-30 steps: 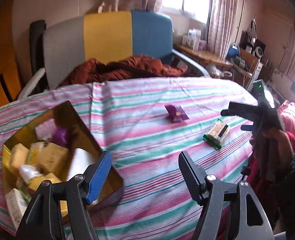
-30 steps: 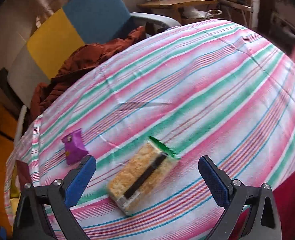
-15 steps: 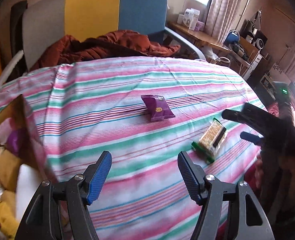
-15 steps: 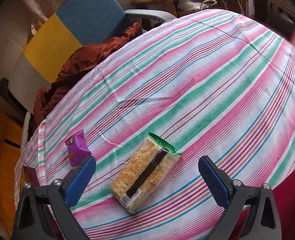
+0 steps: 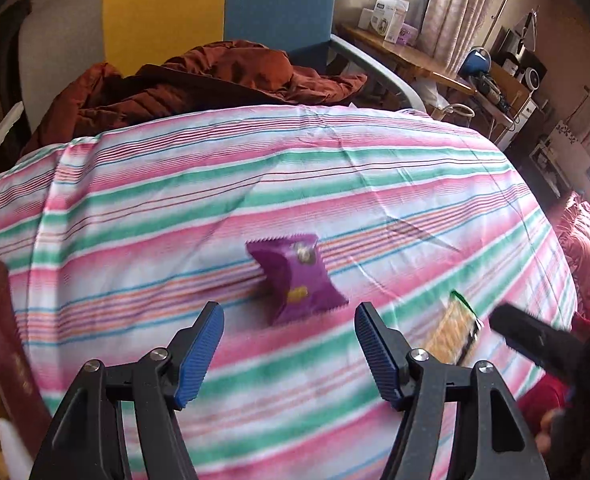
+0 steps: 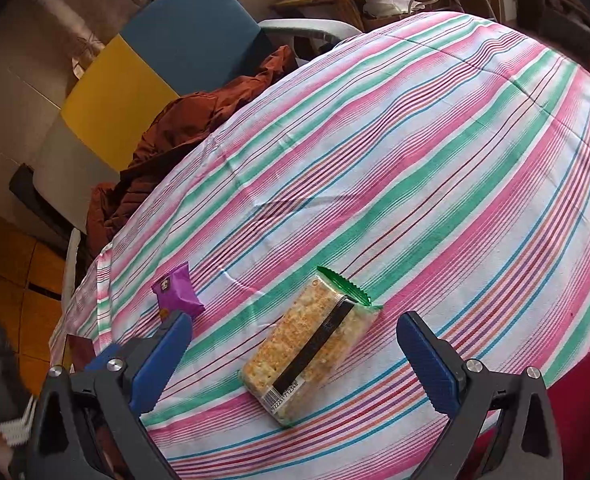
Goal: Organize objects
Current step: 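Grasp the purple snack packet with the left gripper, then grasp the cracker packet with the right gripper while the left holds the purple packet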
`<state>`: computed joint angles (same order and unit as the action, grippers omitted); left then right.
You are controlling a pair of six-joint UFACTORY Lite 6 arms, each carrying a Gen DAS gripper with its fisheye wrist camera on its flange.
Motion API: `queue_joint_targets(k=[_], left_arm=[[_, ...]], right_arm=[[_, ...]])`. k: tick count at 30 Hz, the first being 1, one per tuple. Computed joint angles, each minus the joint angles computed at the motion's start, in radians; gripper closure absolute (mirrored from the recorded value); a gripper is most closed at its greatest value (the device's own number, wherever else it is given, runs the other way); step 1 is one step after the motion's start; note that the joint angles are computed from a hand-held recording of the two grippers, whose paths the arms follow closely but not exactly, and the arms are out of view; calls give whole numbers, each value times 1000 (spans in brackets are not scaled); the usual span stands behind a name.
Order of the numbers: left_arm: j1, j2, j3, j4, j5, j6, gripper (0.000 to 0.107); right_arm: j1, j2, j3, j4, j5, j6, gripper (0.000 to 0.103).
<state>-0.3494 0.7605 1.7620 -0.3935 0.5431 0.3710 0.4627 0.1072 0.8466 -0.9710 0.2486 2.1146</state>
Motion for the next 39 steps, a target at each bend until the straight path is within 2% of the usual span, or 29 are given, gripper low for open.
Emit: queue_joint_targets(k=[7,10,11,12,14,17,21,27,30,35,37,39], left_arm=[[-40,258,346,130,92,-158,39],[-43,389,518,193,153,-229,52],[-40,394,520,189,149,-226,55],[-38,373,480,183,117,-211,57],[-36,343,418,192,73,-195,68],[-16,317,364,137,45,-137,70],[-15,252,258,155,6,-121,70],[-2,25,-115,76,-145,-6,70],[9,-91,-298,5,-213,90,70],[33,-295,-608,-259,-314,420,70],[43,-357,-702,-422,-338,613,70],[64,-396,-759,-567,-331,774,70]], right_arm=[[-19,12,1,23,-31,-20,0],[-23,20,7,52,-37,-52,0],[-23,23,10,58,-38,-59,0],[-24,24,11,65,-37,-67,0],[-24,27,14,76,-33,-77,0],[-29,33,18,110,-27,-115,0],[-32,49,30,176,-16,-185,0],[-45,62,27,243,-27,-247,0],[-53,90,42,370,-45,-381,0],[-58,155,85,643,-79,-683,0],[-44,203,137,664,-44,-723,0],[-27,237,182,585,-7,-667,0]])
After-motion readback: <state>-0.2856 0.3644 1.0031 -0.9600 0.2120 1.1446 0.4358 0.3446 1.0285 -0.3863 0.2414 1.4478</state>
